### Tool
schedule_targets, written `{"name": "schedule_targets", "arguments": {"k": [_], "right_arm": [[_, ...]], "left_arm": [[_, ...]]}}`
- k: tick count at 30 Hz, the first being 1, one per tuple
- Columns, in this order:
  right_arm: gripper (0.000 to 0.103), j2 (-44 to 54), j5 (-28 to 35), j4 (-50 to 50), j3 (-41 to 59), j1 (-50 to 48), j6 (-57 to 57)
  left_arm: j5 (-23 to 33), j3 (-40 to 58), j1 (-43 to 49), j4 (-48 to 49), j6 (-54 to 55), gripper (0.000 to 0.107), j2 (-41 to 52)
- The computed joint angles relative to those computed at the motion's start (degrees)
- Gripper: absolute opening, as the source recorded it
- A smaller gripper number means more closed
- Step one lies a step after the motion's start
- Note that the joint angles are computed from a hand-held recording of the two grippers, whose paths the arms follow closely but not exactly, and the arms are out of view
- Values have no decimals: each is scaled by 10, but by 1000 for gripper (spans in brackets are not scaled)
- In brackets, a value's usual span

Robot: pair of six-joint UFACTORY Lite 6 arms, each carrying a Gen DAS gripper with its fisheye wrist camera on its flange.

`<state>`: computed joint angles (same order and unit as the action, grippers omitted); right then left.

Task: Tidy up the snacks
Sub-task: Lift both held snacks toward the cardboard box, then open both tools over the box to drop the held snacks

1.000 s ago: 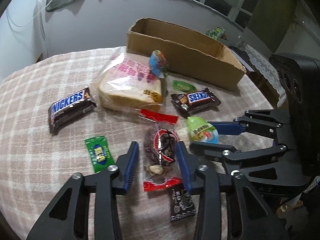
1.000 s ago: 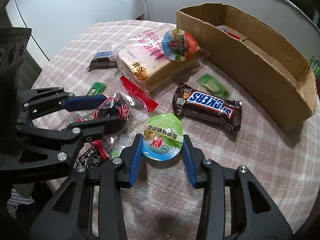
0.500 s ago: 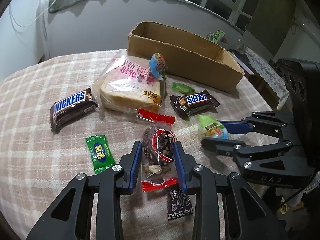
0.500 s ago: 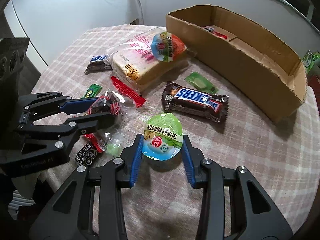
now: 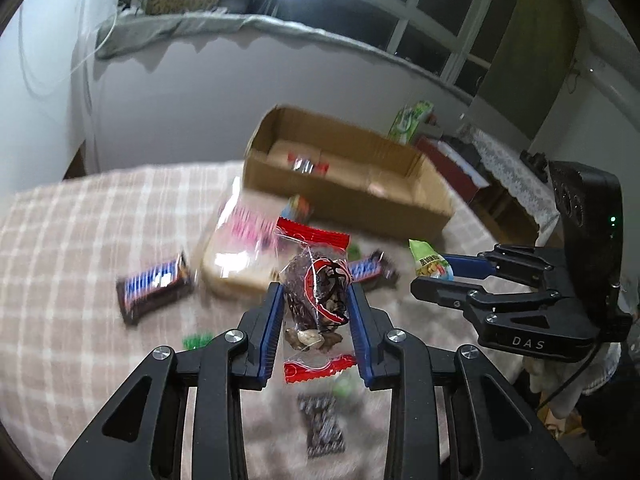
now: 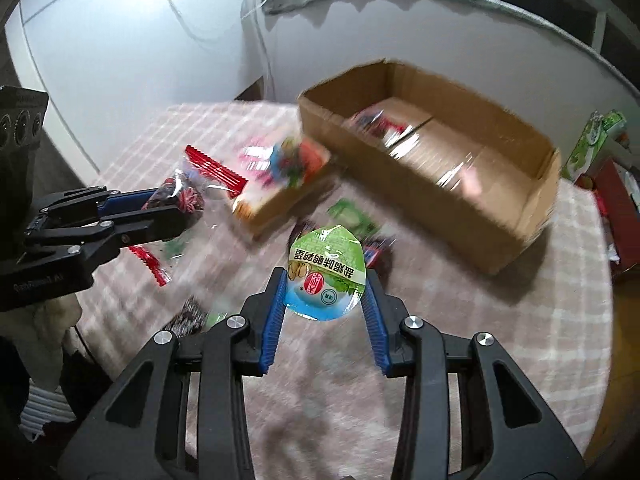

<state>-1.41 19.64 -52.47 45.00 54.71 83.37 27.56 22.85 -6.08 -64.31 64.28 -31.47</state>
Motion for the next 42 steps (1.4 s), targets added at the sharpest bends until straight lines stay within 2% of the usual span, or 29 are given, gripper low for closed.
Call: {"name": "schedule_targets", "arguments": {"k": [6,14,18,26,32,34,36,37,38,39,42], "right_arm": [[39,-32,1,58,19,-89,-114],[39,19,-24,138,83,-212,-262],[39,50,-39,198,109,-265,-351],[39,132,-64,275,161,-334,-456],[40,178,-77,324,188,-358,-513],[41,184,-76,317,191,-359,-508],[50,187,-75,309,192,-359,-500],[62,184,-76,294,189,-358,-484],[68,179,-80,261,184,-357,-449],[68,169,-82,230,176,-355,-416],[68,148,-80,219,163,-352,-404]], "left_arm": [[-46,122,-60,-38,8,30,114],[-89,292,-124,-36,-14,30,291],[-98,345,-142,-27,-31,30,355],[-99,443,-154,2,-74,30,476],[-101,473,-165,31,-105,30,513],[-94,487,-167,68,-141,31,522],[-100,496,-176,133,-210,41,527],[-108,491,-178,143,-223,47,521],[-108,489,-178,139,-221,47,518],[-105,489,-175,132,-213,47,516],[-109,477,-173,131,-212,47,500]]}}
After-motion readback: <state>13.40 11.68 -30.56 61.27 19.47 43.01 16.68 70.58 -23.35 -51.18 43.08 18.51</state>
